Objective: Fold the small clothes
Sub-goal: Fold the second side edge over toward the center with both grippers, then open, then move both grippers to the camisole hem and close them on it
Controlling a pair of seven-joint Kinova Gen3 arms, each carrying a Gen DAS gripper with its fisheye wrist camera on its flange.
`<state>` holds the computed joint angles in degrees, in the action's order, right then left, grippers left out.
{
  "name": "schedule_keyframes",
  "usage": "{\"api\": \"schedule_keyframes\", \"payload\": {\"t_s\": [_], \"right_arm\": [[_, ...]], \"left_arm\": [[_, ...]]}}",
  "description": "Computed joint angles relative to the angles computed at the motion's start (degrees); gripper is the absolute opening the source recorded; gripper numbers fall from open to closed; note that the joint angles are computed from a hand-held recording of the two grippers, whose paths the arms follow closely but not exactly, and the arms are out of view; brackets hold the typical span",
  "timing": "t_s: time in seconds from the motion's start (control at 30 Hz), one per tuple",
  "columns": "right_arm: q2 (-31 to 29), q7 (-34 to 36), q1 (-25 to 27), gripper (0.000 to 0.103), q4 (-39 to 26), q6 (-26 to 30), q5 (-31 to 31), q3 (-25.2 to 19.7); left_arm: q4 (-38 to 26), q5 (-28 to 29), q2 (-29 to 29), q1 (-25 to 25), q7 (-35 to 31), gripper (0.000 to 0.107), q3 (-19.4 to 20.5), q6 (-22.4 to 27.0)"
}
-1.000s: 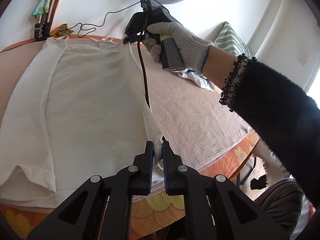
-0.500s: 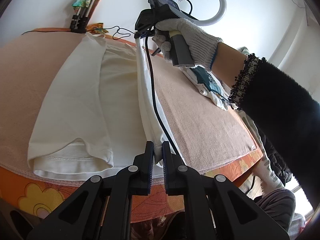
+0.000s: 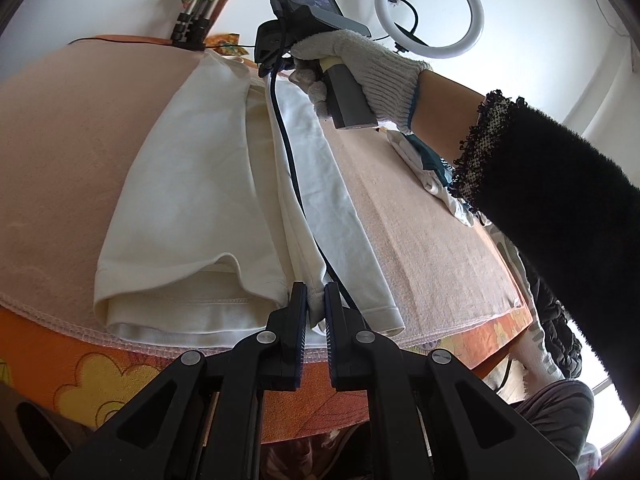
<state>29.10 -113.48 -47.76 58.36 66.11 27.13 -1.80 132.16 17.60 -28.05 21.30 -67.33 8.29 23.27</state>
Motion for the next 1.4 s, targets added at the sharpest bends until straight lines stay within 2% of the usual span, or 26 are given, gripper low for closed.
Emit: {"api": "schedule_keyframes", "payload": {"t_s": [0.2,0.23,0.27,0.3,0.33,0.43,0.53,0.67,0.7,0.77,0.83,1.03,1.23,1.3,1.4], "right_arm": [[0.3,-0.3,1.4,0.004,0.9,-1.3,-2.0,-0.6],[0.2,0.2,2.1,0.009,0.8,-1.4,-3.2,-1.0],[-0.1,0.2,2.5,0.028,1.0,-1.6,-4.0,-1.2],[-0.9,-0.8,2.5,0.036,2.0,-2.5,-4.1,-0.9],[-2.2,-1.6,2.9,0.038,3.8,-4.3,-4.5,-1.1],[-6.5,-1.8,5.3,0.036,8.3,-8.7,-7.0,-2.4],[-11.7,-2.2,8.3,0.036,13.6,-12.2,-9.7,-3.6],[-20.0,-1.9,12.9,0.036,22.7,-16.6,-14.0,-5.7],[-22.1,-1.6,13.9,0.036,25.0,-17.4,-14.9,-6.2],[-25.8,-1.2,15.5,0.036,29.1,-18.0,-16.8,-7.5],[-29.9,-1.2,17.0,0.036,33.6,-18.8,-18.8,-8.6],[-41.3,1.1,20.5,0.033,46.7,-20.0,-29.4,-9.9],[-47.1,4.8,20.6,0.03,56.2,-20.0,-38.3,-10.4],[-47.5,5.5,20.2,0.029,58.4,-20.5,-40.2,-10.8],[-47.7,6.0,20.2,0.029,60.3,-21.5,-41.3,-11.7]], "left_arm": [[-0.8,-1.4,-0.3,-1.6,0.9,0.007,1.9,1.6],[-1.3,-1.8,-0.2,-2.0,1.3,0.011,2.5,2.3],[-1.8,-2.1,-0.1,-2.5,1.7,0.013,2.9,3.3],[-2.2,-2.4,-0.2,-2.9,2.1,0.015,3.3,4.1],[-2.7,-2.6,-0.4,-3.0,2.3,0.019,3.5,4.9],[-3.8,-3.7,-1.7,-3.3,2.6,0.028,4.3,7.0],[-4.6,-4.5,-4.3,-2.8,2.1,0.028,4.4,8.9],[-5.6,-5.0,-7.8,-1.8,-0.2,0.029,2.4,12.0],[-5.7,-5.3,-8.9,-1.9,-0.8,0.032,1.8,13.0],[-6.4,-5.4,-10.4,-1.8,-2.5,0.044,-0.4,15.3],[-7.3,-5.7,-10.9,-1.6,-5.0,0.044,-3.2,17.7],[-9.6,-2.8,-7.1,0.2,-15.4,0.044,-15.6,24.4],[-9.1,2.5,-0.5,-0.8,-23.7,0.044,-21.8,26.0],[-9.0,3.8,0.8,-1.7,-25.0,0.044,-21.6,26.4],[-9.1,3.3,1.3,-3.7,-26.6,0.044,-18.3,26.9]]}}
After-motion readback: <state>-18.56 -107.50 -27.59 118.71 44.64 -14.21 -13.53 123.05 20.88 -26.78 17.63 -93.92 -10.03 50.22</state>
